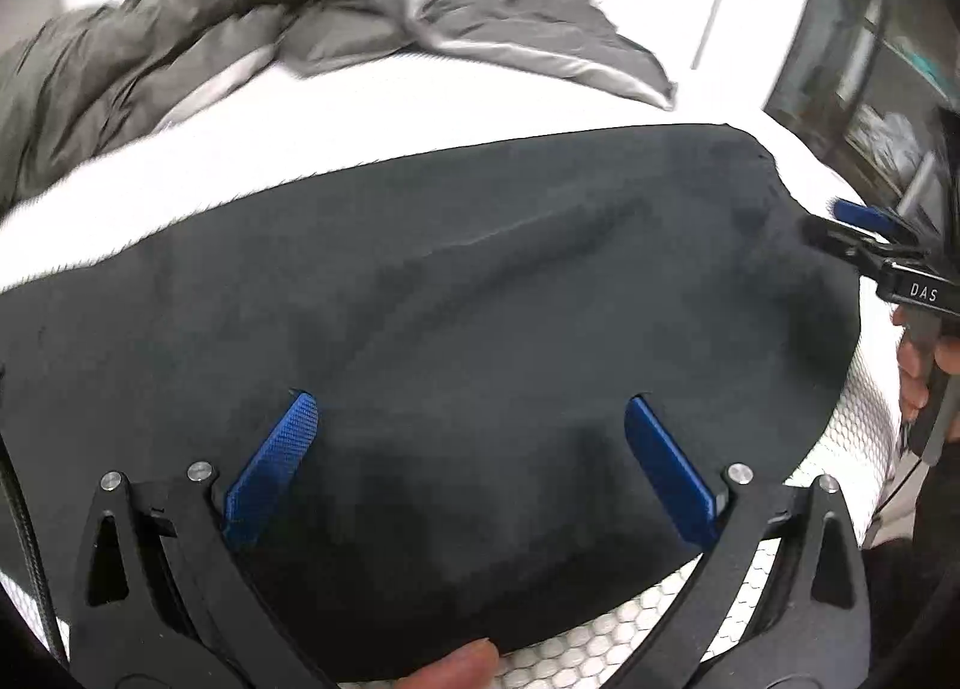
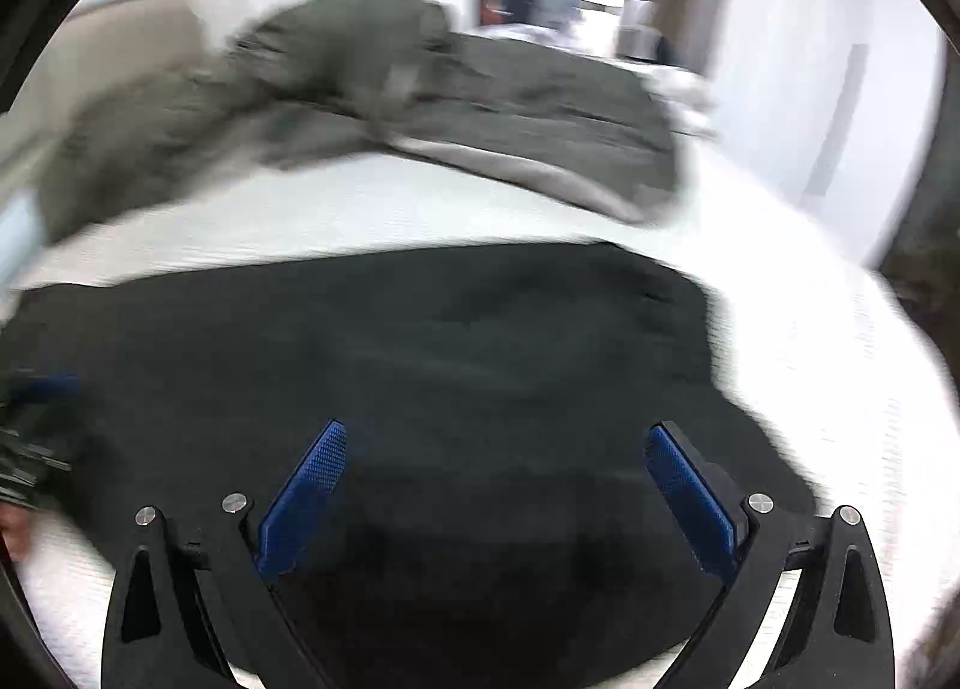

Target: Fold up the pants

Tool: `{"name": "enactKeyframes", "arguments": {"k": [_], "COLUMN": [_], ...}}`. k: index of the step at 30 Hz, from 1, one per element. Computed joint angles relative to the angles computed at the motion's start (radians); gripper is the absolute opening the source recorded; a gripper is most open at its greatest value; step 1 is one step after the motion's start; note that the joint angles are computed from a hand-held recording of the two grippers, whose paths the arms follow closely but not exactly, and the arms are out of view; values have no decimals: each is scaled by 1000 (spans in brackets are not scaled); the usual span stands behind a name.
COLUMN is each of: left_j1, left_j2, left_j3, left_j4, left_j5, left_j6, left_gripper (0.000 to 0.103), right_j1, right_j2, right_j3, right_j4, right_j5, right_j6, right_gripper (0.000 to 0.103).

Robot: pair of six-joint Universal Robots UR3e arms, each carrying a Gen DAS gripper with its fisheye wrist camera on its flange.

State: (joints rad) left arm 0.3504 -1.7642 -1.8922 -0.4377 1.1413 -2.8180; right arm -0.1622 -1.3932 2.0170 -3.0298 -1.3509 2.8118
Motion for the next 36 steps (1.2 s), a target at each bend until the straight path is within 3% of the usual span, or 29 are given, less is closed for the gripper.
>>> {"name": "enactKeyframes", "arguments": {"k": [3, 5, 7, 8, 10, 13, 16, 19, 24, 26, 28, 30, 33, 34, 36], "left_j1": [-48, -48, -24, -14, 12, 51, 95, 158, 237, 270, 278, 295, 301, 304, 309], "left_j2": [-35, -42, -8, 5, 41, 86, 158, 261, 396, 431, 436, 431, 457, 473, 478], "left_j3": [37, 32, 14, 3, -38, -88, -145, -218, -238, -214, -184, -151, -169, -188, -195], "left_j4": [-61, -68, -96, -100, -91, -81, -76, -98, -295, -495, -679, -871, -964, -957, -967], "left_j5": [68, 90, 86, 91, 116, 144, 123, 15, -209, -291, -337, -376, -379, -379, -383], "left_j6": [20, 25, 44, 46, 47, 44, 8, -27, -20, 36, 103, 230, 294, 288, 282], "left_gripper": [102, 102, 102, 102, 102, 102, 102, 102, 101, 93, 67, 57, 54, 54, 54], "right_j1": [122, 194, 250, 234, 198, 152, 56, 29, -141, -197, -261, -245, -265, -234, -180], "right_j2": [82, 165, 251, 249, 212, 235, 198, 99, -253, -378, -465, -450, -534, -549, -454], "right_j3": [-67, -117, -135, -126, -94, -81, -68, 1, 189, 270, 329, 320, 387, 405, 392], "right_j4": [66, 105, 44, 20, 13, -92, -37, -1, 205, 304, 456, 588, 736, 715, 566], "right_j5": [-10, -80, -212, -205, -243, -430, -385, -322, 125, 305, 451, 508, 568, 561, 539], "right_j6": [-50, -96, -151, -166, -142, -82, 41, 54, 12, 18, -38, -67, -136, -175, -71], "right_gripper": [101, 101, 101, 101, 101, 103, 103, 103, 103, 103, 103, 103, 102, 102, 102]}}
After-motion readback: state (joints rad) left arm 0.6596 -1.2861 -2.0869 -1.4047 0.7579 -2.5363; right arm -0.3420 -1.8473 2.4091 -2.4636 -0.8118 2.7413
